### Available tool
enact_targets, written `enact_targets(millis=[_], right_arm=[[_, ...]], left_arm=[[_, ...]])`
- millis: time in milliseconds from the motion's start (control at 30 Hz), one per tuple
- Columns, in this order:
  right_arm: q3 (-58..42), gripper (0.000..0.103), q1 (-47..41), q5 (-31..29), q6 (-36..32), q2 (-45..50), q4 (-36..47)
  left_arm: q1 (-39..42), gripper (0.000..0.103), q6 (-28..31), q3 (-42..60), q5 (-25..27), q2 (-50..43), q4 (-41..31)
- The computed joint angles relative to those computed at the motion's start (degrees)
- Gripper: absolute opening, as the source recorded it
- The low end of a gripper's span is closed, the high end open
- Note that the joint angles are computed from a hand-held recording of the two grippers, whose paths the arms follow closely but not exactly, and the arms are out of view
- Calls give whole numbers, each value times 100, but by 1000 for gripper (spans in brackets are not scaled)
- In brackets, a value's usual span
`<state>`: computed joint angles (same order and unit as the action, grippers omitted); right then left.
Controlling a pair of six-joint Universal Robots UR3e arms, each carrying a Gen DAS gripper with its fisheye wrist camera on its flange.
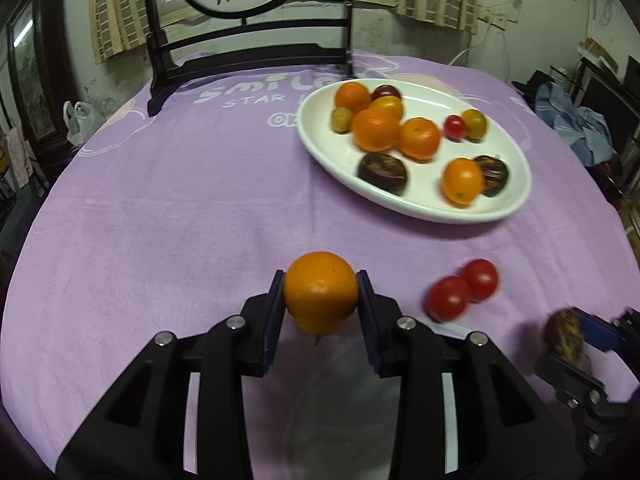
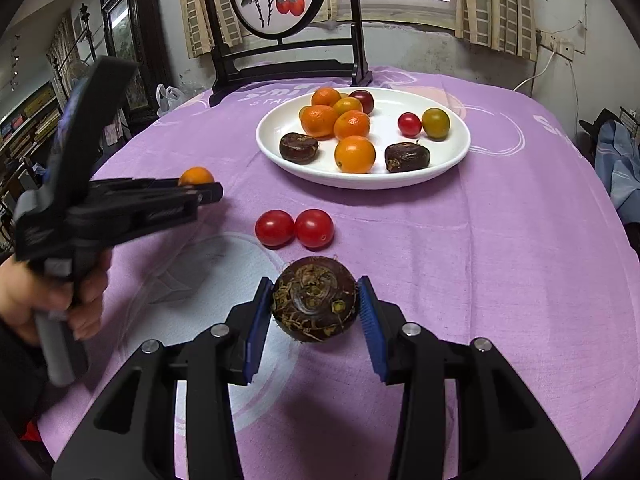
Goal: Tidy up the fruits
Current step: 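Lower the mangosteen and tangerine onto the white plate and open both tools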
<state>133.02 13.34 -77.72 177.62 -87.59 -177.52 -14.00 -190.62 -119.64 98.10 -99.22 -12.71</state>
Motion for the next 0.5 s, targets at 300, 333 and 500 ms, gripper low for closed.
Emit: enact_targets(millis=[300, 333, 500], right_arm=[[46, 43, -125, -50, 275, -134, -318], [17, 43, -173, 8, 299, -184, -267], [-638, 43, -219, -88, 248, -151, 60]], left_arm=[[-387, 35, -11, 105, -100, 382, -343], [-399, 35, 10, 138, -110, 417, -367], [-366, 35, 86, 472, -292, 470, -625]])
